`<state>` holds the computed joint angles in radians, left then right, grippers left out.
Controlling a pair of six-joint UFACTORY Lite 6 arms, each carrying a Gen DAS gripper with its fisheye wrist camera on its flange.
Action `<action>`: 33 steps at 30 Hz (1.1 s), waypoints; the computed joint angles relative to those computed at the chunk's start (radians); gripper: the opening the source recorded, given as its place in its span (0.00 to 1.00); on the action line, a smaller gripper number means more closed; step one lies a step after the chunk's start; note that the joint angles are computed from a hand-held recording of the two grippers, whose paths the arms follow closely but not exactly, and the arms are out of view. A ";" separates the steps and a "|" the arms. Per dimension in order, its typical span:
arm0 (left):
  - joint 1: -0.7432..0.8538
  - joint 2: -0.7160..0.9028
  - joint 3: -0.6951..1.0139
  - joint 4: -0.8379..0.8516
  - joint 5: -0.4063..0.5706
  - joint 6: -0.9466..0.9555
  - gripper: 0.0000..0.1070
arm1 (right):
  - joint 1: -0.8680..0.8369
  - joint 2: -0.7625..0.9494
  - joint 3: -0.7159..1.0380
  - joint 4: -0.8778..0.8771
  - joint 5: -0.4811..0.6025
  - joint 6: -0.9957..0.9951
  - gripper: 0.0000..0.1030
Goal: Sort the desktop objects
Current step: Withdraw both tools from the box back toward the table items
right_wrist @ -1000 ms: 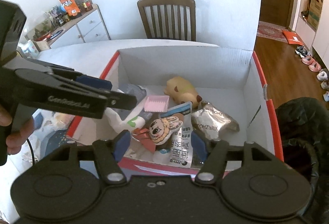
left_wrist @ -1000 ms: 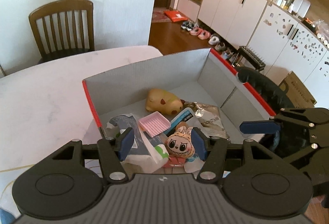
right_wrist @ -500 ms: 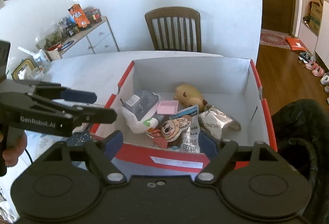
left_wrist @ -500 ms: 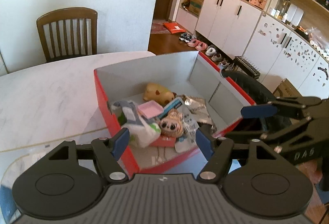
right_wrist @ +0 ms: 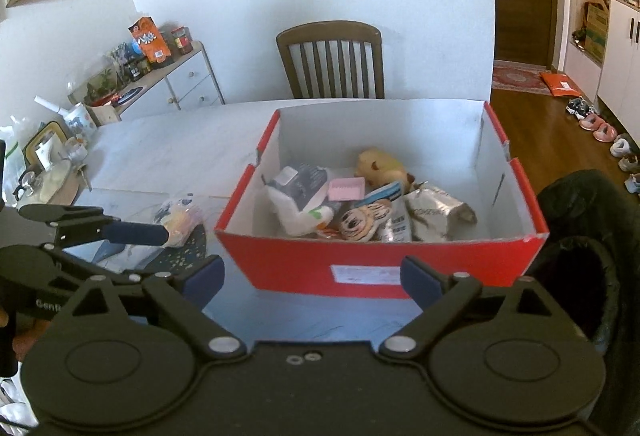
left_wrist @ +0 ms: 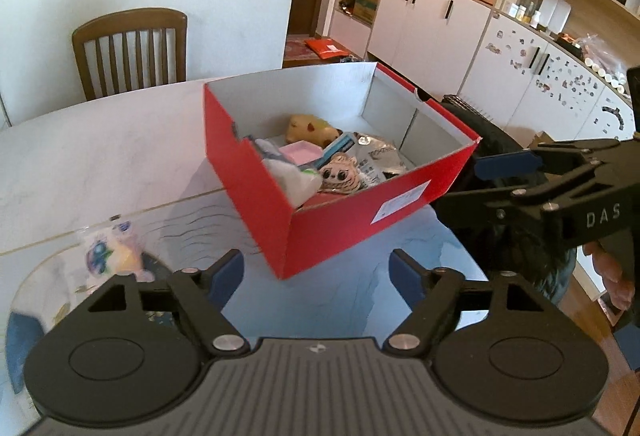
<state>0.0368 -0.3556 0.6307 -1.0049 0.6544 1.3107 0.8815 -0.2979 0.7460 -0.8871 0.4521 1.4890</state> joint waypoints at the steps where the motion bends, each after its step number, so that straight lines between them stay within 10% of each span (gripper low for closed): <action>1: 0.037 -0.007 -0.007 -0.007 0.026 0.033 0.77 | 0.017 0.021 0.016 -0.015 0.007 0.028 0.93; 17: 0.544 0.160 0.067 0.055 0.324 0.416 0.86 | 0.210 0.484 0.471 -0.082 0.143 0.207 0.93; 33: 0.762 0.553 0.257 0.139 0.333 0.721 0.96 | 0.236 1.091 1.233 0.131 0.308 -0.040 0.93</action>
